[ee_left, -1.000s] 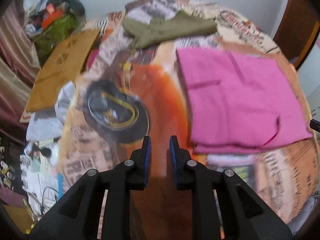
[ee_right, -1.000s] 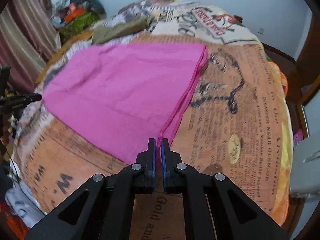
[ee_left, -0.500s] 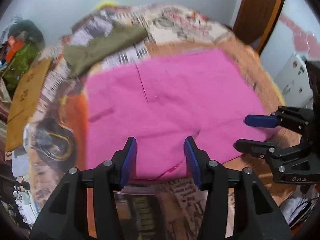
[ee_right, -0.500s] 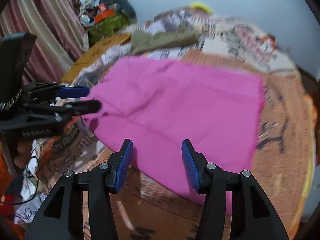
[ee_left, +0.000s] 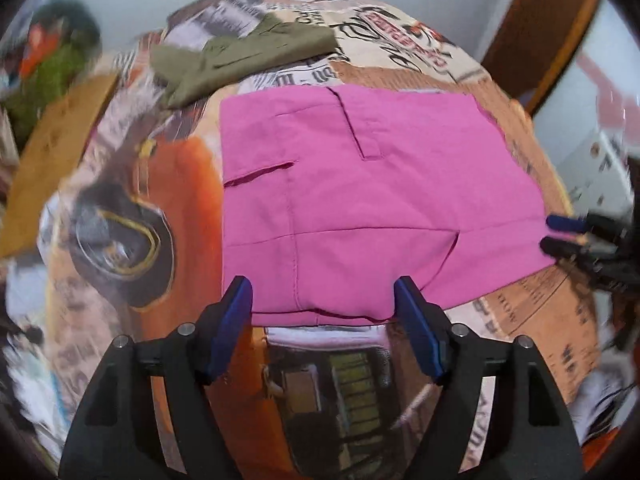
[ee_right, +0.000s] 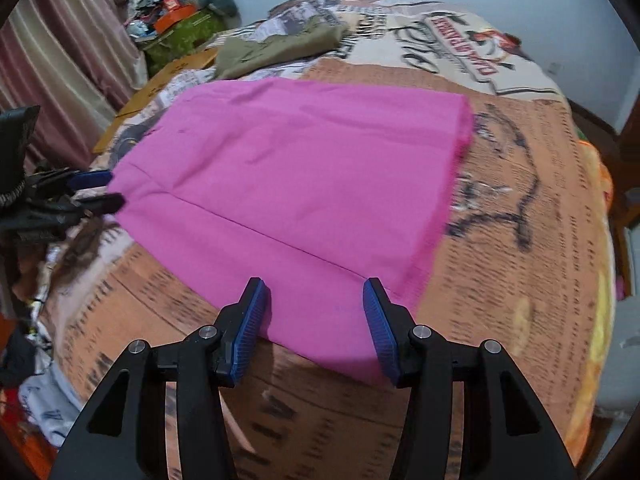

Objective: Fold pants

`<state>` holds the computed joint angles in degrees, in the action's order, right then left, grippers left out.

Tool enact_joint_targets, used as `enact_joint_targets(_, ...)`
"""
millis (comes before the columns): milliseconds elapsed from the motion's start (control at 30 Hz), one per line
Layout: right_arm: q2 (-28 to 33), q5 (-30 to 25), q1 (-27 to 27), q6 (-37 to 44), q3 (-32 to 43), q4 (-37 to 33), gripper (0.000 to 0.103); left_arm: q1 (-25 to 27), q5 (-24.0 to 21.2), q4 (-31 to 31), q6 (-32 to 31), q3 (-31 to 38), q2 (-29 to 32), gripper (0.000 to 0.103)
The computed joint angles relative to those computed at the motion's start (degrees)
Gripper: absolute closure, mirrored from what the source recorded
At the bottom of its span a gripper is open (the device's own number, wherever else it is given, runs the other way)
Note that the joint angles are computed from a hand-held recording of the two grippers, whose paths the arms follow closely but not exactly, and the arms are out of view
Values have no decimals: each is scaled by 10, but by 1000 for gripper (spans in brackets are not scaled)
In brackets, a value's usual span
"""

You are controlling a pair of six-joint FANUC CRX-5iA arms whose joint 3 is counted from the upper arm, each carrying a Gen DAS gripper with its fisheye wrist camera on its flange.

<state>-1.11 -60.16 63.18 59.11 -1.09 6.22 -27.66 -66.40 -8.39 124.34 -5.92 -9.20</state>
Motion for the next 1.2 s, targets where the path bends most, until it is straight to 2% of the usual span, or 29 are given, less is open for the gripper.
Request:
enact_joint_targets(67, -8, 0, 2, -28, -16, 21, 56, -8, -2, -11, 9, 5, 0, 29)
enact_joint_targets(267, -16, 0, -12, -41, -20, 6, 55, -37, -34, -44, 19, 33, 25, 28)
enact_joint_targets(433, -9, -17, -8, -33, -2, 13, 55, -39, -46, -55, -3, 52, 21, 29)
enact_joint_targets(667, -20, 11, -19, -36, 7, 30, 53, -30, -72, -107, 5, 100, 18, 28)
enact_joint_targets(833, -11, 38, -31, -43, 19, 61, 53, 9, -80, -110, 12, 126, 38, 28)
enact_joint_targets(967, 5, 52, -41, -47, 28, 87, 53, 53, -56, -73, -2, 129, 54, 28)
enact_joint_targets(1200, 57, 62, -78, -22, 69, 82, 53, 68, -43, -76, -35, 164, 101, 28)
